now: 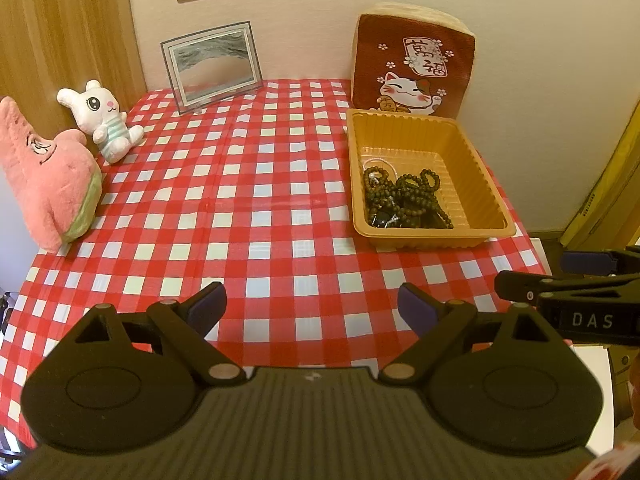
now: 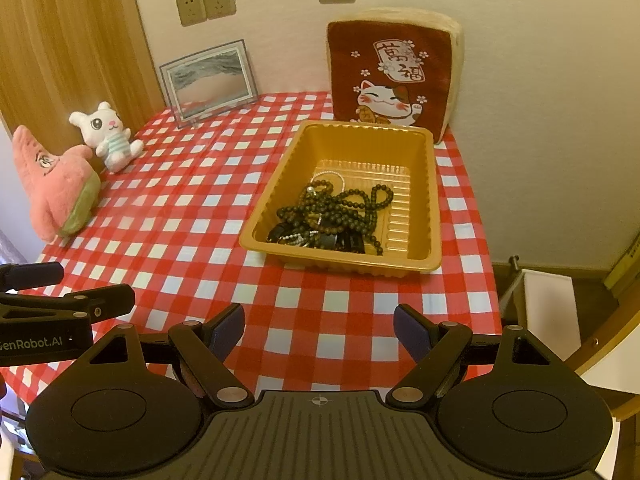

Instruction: Organize jewelry

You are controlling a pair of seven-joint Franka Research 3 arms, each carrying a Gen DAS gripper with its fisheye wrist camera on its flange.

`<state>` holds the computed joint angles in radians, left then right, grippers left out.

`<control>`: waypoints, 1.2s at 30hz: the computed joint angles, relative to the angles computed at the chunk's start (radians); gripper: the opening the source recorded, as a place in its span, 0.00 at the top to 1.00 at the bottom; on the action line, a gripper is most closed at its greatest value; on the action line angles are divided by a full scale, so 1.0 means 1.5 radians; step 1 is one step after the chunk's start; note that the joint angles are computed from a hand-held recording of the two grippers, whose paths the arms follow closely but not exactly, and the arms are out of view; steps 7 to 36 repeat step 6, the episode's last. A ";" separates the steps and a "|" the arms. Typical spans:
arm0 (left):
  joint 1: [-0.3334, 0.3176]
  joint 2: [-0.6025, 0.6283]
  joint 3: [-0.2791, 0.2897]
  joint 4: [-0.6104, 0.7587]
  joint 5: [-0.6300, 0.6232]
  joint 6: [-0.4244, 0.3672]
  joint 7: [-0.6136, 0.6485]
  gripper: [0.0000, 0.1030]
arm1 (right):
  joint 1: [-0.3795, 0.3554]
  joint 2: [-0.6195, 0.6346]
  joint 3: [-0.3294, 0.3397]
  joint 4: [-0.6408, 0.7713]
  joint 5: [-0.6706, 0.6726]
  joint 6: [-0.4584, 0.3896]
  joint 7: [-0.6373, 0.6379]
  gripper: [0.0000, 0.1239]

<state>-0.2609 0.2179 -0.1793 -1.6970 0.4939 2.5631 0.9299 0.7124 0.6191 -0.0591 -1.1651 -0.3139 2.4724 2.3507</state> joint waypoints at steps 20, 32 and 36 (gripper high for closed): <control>0.002 -0.001 0.001 -0.002 -0.002 0.002 0.004 0.11 | 0.000 0.004 0.000 0.006 0.001 0.000 -0.002 0.34; 0.002 -0.001 0.001 -0.002 -0.002 0.002 0.004 0.11 | 0.000 0.004 0.000 0.006 0.001 0.000 -0.002 0.34; 0.002 -0.001 0.001 -0.002 -0.002 0.002 0.004 0.11 | 0.000 0.004 0.000 0.006 0.001 0.000 -0.002 0.34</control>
